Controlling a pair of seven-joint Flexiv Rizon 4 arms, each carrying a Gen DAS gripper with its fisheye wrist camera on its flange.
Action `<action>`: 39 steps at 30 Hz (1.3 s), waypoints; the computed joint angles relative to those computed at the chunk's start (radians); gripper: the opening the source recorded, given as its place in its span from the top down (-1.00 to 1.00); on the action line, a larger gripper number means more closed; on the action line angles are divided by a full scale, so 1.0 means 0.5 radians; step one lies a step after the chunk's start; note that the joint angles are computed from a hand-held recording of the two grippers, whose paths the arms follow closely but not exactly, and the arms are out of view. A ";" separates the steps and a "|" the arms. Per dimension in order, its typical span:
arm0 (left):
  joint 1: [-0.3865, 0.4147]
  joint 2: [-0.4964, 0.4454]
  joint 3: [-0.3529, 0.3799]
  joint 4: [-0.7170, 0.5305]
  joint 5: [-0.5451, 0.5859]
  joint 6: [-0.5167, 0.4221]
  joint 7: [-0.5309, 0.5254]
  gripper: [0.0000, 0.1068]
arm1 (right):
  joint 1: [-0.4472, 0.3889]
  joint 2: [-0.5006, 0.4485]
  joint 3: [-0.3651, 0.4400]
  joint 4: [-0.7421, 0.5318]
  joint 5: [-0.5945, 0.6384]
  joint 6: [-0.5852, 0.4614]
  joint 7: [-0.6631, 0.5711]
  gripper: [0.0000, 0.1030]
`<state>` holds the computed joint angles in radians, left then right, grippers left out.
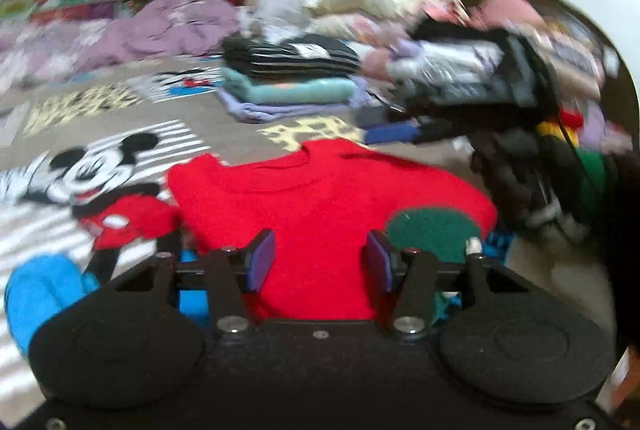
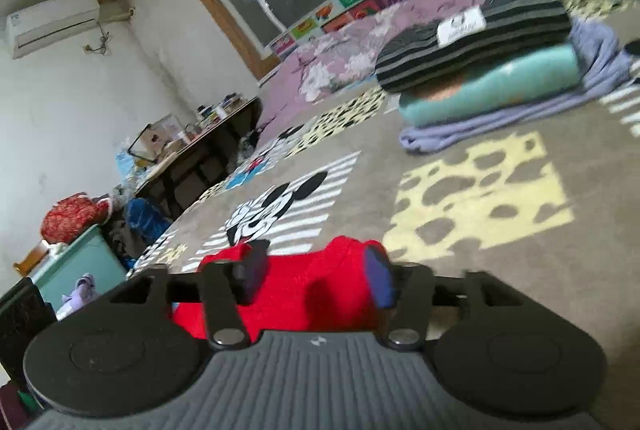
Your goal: Fold clothes
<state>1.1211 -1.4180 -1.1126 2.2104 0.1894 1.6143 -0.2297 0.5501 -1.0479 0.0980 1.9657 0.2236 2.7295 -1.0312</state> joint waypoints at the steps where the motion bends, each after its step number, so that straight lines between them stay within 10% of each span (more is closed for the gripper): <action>1: 0.020 -0.021 -0.016 0.012 -0.032 0.029 -0.050 0.06 | 0.001 0.013 0.015 0.023 0.032 0.008 0.013 -0.17; 9: 0.036 -0.123 -0.064 0.056 -0.111 0.373 -0.664 0.01 | 0.068 0.029 0.129 0.202 0.185 0.122 0.221 -0.15; 16: 0.168 -0.195 -0.042 0.219 0.338 0.308 -0.461 0.07 | 0.615 0.093 -0.050 0.187 0.746 0.165 -0.532 -0.10; 20: -0.161 0.182 0.262 0.206 0.279 0.603 -0.393 0.09 | 0.642 0.125 -0.047 0.111 0.804 -0.189 -0.775 -0.11; 24: -0.156 0.159 0.299 0.134 0.396 0.556 -0.573 0.04 | 0.671 0.138 -0.050 0.088 0.859 -0.219 -0.884 -0.11; 34: 0.035 0.057 0.188 0.224 0.322 0.594 -0.973 0.02 | 0.374 0.072 0.194 0.198 0.651 0.104 -0.316 -0.12; 39: 0.039 0.078 0.178 0.165 0.178 0.452 -1.309 -0.32 | 0.149 -0.013 0.268 0.190 0.358 0.121 0.201 -0.61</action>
<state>1.1404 -1.3788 -1.0237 2.2929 0.2786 1.8405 -0.8840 0.6248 -1.0543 0.2320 2.0606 0.4027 2.7898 -0.9308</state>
